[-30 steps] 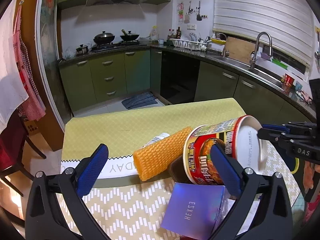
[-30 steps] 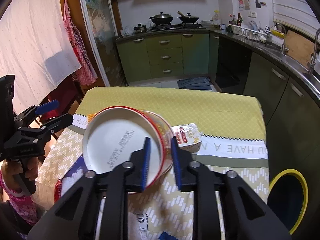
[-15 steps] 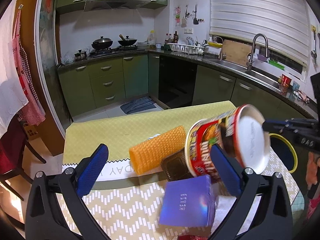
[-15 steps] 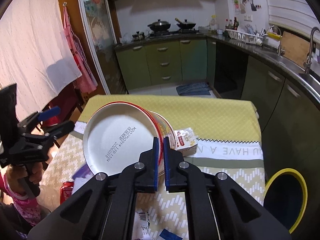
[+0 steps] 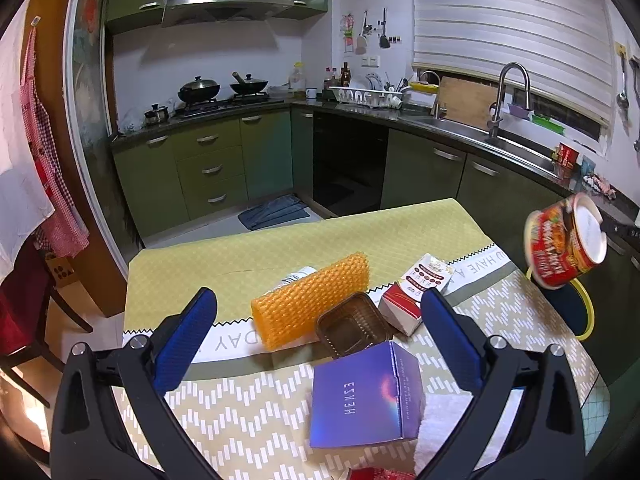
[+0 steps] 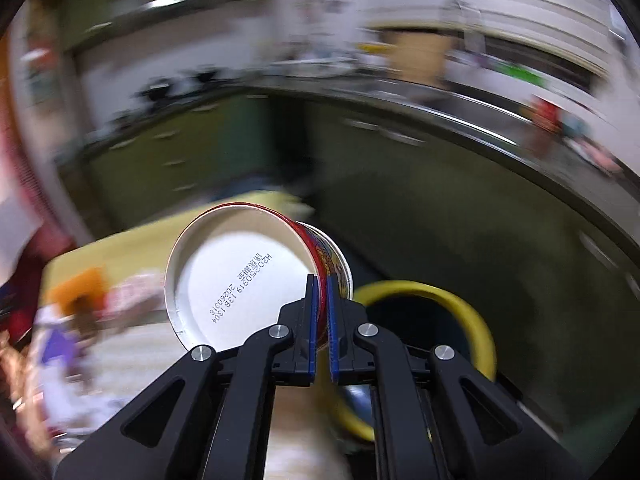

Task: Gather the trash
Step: 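Carry the red can to the yellow-rimmed bin and release it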

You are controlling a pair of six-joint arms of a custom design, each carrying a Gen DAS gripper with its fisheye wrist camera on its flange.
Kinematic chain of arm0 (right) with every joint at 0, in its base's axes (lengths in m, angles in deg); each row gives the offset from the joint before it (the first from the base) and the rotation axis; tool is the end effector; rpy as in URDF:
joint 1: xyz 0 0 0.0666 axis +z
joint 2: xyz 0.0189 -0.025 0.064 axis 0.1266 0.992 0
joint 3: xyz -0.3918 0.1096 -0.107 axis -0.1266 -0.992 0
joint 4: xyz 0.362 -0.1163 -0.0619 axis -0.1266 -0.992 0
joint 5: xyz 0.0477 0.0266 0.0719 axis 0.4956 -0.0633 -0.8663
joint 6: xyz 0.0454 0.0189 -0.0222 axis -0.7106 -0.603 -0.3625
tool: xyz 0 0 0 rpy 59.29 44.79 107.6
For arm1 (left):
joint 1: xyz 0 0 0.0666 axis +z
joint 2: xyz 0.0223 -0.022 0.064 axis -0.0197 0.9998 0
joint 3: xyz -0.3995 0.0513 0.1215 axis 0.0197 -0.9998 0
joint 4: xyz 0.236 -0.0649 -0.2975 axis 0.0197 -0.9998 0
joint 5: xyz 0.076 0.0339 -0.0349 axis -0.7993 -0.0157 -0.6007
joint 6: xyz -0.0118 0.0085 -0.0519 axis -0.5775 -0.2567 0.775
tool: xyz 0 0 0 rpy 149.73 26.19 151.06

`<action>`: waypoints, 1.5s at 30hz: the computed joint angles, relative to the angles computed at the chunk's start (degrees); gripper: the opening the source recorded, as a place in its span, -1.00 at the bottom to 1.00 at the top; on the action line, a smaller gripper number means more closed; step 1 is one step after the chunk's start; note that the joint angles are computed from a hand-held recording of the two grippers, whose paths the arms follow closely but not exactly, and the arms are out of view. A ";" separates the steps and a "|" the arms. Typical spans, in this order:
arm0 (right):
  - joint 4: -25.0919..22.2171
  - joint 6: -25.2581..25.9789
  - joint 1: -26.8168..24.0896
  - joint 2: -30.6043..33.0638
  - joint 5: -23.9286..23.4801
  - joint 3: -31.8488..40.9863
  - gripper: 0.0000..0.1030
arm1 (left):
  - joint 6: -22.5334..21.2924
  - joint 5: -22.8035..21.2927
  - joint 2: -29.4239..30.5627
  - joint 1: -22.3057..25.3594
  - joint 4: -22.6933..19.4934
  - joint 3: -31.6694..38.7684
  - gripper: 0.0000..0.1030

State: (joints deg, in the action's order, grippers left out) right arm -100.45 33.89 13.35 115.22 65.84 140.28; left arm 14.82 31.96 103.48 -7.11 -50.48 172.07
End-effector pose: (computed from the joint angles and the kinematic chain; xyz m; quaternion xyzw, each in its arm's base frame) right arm 0.5348 0.0429 0.5663 0.2498 0.8757 -0.0602 0.4087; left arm 0.6789 -0.0825 0.5377 0.2134 0.8528 -0.1095 0.4638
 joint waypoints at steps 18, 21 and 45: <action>-1.16 -6.24 -13.15 4.12 -7.34 -10.08 -0.86 | -1.40 -1.37 0.24 -0.95 -2.26 0.44 0.89; -1.64 -5.88 -12.04 3.37 -6.26 -9.41 -0.86 | -1.57 -1.54 0.08 -1.01 -2.35 0.24 0.89; 3.82 -3.46 -1.86 -3.52 -4.58 -14.15 -0.66 | -6.01 -4.42 10.21 -0.90 -26.97 17.47 0.89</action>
